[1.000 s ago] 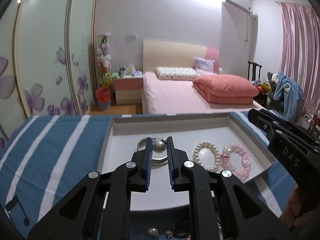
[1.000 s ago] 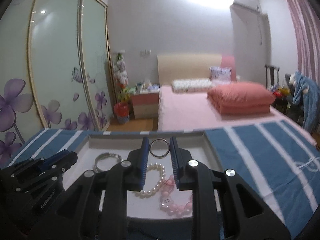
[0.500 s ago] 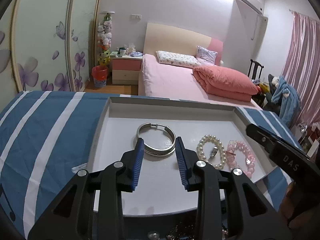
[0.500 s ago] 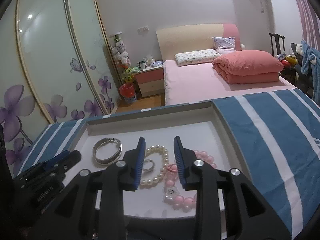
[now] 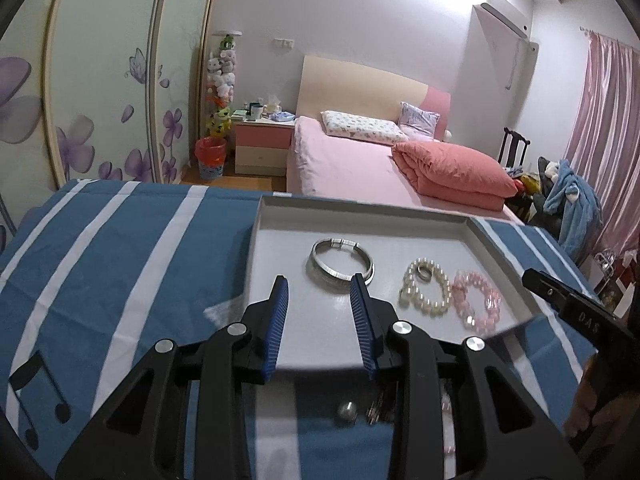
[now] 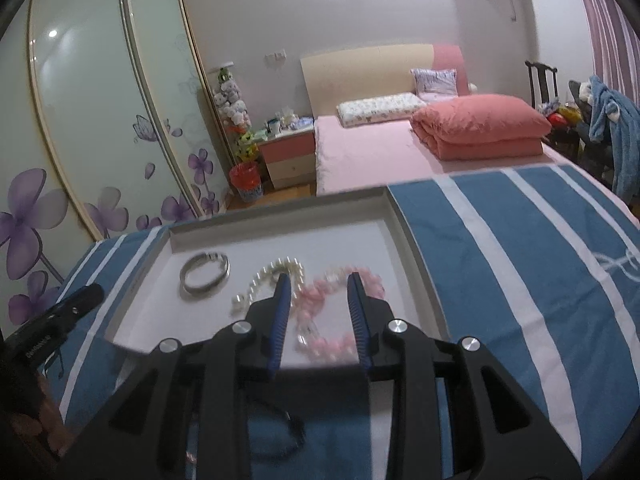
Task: Organize jewelry
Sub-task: 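Move the right tool to the black bead bracelet while the left tool moves to the second pearl earring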
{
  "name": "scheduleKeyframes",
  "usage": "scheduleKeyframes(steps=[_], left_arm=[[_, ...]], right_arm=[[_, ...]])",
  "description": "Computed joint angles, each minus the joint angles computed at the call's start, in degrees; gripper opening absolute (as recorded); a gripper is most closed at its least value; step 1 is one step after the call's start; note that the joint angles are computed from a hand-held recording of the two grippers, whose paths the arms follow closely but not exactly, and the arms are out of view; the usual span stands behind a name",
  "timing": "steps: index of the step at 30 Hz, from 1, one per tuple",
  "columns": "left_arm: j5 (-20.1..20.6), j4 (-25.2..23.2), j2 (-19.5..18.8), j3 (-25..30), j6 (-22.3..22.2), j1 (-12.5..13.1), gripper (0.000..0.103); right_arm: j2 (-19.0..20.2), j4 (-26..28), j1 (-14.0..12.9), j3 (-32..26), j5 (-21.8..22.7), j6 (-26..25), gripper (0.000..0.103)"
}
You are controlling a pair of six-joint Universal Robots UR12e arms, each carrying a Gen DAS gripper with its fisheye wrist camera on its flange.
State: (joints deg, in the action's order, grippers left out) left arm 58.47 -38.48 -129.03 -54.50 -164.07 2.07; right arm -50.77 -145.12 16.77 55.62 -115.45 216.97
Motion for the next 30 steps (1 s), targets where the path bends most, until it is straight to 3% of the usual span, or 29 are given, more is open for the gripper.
scheduleKeyframes(steps=[7,14,22,24,26,30], left_arm=[[0.96,-3.28,2.33,-3.77,4.85,0.87,0.041],[3.71,-5.55,3.62,-5.97,9.29,0.79,0.042],[4.40,-6.56,4.39,-7.32,12.16,0.62,0.046],[4.23,-6.91,4.41,-7.38,12.54,0.56,0.046],[4.20,-7.17,4.40,-7.39,12.71,0.42,0.046],[4.35,-8.04,4.41,-7.44,13.66,0.07,0.046]], right_arm=[[-2.13,5.23,0.05,3.28,6.24,1.46,0.030],[-1.46,11.18,0.81,1.95,9.40,-2.63,0.030],[0.38,16.88,1.19,-1.77,7.95,-4.34,0.028],[0.77,17.94,1.40,-2.60,7.02,-4.99,0.024],[1.11,18.75,1.69,-3.15,5.43,-6.14,0.012],[0.77,18.71,1.66,-2.58,4.45,-6.14,0.012]])
